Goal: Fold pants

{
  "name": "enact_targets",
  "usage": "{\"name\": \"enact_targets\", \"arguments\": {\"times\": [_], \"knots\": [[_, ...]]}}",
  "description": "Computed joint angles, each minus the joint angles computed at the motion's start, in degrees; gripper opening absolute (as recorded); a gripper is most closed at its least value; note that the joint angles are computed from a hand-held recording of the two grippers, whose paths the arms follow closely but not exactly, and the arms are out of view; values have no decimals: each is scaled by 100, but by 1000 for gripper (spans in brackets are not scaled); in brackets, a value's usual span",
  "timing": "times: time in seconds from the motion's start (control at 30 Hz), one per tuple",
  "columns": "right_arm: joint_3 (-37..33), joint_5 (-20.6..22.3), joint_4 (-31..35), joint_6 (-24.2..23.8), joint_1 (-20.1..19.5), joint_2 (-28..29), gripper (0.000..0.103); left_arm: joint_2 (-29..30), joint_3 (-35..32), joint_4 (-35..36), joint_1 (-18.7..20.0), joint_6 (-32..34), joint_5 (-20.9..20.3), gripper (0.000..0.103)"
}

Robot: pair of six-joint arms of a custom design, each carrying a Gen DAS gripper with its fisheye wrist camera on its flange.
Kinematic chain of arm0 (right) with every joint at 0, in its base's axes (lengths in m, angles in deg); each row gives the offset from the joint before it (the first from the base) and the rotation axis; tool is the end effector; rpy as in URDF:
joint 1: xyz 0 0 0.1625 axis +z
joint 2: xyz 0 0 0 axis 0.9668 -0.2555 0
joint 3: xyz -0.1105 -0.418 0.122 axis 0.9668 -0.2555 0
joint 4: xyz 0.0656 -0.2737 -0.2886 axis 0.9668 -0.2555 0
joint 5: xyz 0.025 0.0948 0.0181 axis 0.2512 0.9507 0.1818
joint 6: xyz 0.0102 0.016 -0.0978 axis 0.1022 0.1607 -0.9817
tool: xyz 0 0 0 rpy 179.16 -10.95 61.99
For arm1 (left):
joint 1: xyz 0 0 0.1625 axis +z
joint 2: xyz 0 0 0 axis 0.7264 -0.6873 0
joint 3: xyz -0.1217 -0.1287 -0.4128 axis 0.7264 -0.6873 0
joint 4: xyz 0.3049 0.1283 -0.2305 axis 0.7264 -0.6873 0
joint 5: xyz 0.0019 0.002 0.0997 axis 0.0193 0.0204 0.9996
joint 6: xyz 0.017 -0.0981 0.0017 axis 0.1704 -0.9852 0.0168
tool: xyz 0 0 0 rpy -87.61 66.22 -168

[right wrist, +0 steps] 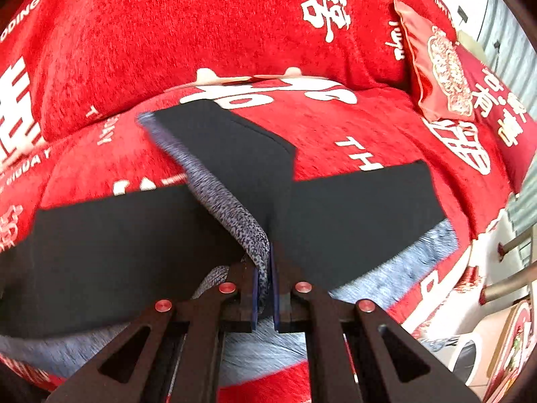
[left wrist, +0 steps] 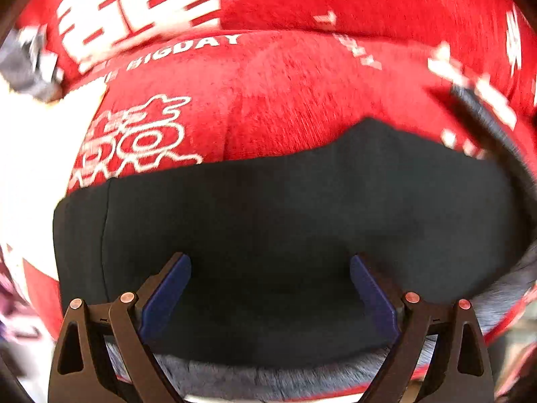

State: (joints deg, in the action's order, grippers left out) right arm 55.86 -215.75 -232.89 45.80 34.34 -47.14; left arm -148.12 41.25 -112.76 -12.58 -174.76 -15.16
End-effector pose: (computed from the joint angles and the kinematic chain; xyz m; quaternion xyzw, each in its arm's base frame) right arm 0.2442 -0.4776 0.2305 0.2990 -0.8565 0.2392 0.3461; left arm -0.2084 -0.3756 0.2570 -0.2509 0.8346 -0.2369 0.4294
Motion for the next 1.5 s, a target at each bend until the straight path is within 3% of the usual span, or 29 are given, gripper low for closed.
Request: {"name": "enact_targets", "arguments": {"times": [0.07,0.17,0.23,0.3,0.33,0.43,0.5,0.53,0.6,0.83,0.87,0.9,0.97,1.03,1.1,1.23,1.5], "knots": [[50,-30,-43,-102,-6,2,6,78,20,210,-21,-39,-50,99],[88,-38,27,-478,-21,11,10,-291,220,391,-151,-441,-273,99],[143,-3,-137,-807,21,44,23,-737,491,187,-286,-546,-344,99],[199,-111,-686,-1324,149,221,56,-1029,670,36,-425,-647,-442,99],[201,-163,-974,-1590,221,337,63,-1062,684,51,-482,-730,-466,99],[129,-333,-1960,-2607,506,792,68,-857,540,200,-526,-798,-508,99],[-25,-357,-2242,-3099,671,1068,80,-718,475,17,-522,-643,-422,99],[-119,-328,-2198,-3202,708,1164,81,-606,419,-159,-467,-500,-359,99],[-417,-374,-1857,-3199,762,1376,81,-394,311,-447,-319,-218,-259,99],[-1711,-501,716,-2148,539,1805,80,871,-409,-968,163,1073,-233,99],[-1811,-377,1035,-1933,453,1744,71,940,-417,-929,146,1010,-220,100],[-1876,-406,1114,-1838,385,1725,48,963,-420,-815,99,874,-151,102],[-1937,-423,1174,-1689,258,1662,27,876,-328,-903,83,973,-203,103],[-1980,-186,1358,-1329,75,1455,25,708,-184,-941,34,941,-321,103],[-1875,-153,941,-1325,-30,1321,16,587,-66,-945,-48,966,-409,103],[-1626,118,579,-993,-345,789,15,622,-113,-338,-250,625,-524,103],[-1313,771,455,-447,-1162,-102,14,598,-170,-559,-347,691,-548,103]]}}
